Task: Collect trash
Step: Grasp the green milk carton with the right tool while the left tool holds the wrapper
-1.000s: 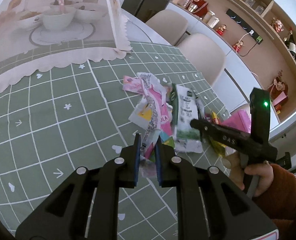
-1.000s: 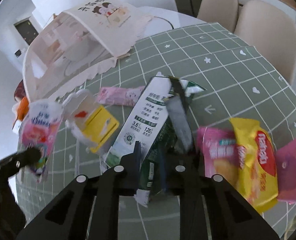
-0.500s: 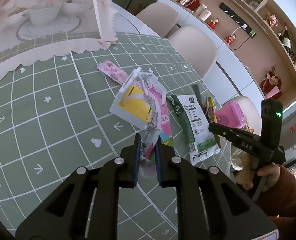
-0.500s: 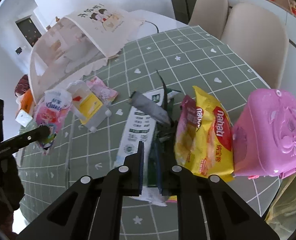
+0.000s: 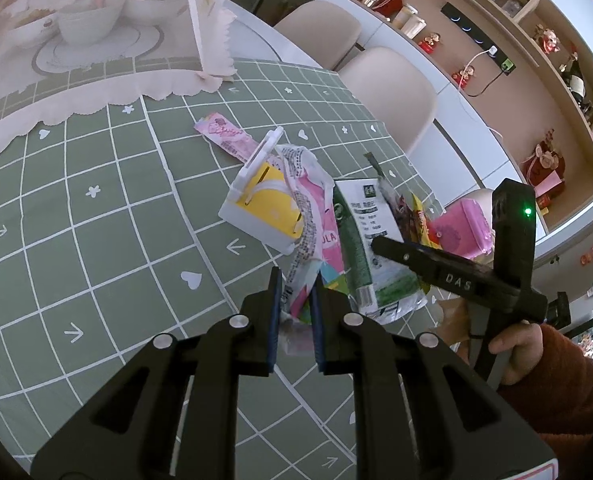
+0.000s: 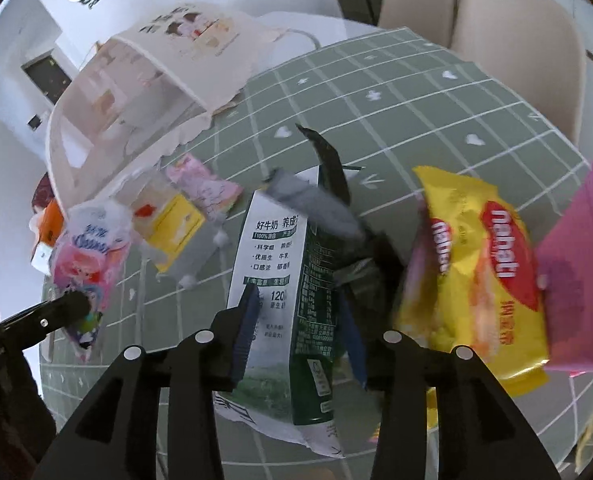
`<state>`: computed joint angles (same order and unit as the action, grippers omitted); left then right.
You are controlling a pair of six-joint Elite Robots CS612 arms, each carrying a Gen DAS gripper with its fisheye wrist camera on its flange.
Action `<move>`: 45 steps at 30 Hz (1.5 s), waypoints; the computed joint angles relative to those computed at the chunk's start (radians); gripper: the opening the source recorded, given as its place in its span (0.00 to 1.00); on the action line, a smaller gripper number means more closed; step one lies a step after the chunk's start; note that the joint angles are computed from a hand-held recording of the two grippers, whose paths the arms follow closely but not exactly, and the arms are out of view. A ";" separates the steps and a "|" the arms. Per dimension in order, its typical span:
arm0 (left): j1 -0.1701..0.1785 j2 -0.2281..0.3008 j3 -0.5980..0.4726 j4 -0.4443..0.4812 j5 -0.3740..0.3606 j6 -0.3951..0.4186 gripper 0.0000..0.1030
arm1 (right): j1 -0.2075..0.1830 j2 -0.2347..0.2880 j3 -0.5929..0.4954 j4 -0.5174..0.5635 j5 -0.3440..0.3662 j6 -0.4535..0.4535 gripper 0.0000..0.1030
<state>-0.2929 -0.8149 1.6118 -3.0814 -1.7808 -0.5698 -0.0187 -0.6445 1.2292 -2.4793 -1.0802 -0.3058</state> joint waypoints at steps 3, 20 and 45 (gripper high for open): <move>0.000 -0.006 0.006 -0.006 0.007 -0.007 0.11 | 0.006 -0.005 -0.003 0.032 -0.009 -0.040 0.38; -0.021 -0.032 0.004 -0.024 0.044 0.033 0.11 | -0.029 -0.103 0.140 -0.193 0.008 -0.090 0.11; -0.019 -0.042 0.052 -0.032 0.053 -0.025 0.11 | 0.004 -0.096 0.160 -0.034 -0.073 -0.193 0.49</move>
<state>-0.3123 -0.8566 1.6640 -3.1132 -1.7278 -0.5953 -0.0144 -0.7404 1.3888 -2.5129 -1.1534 -0.4984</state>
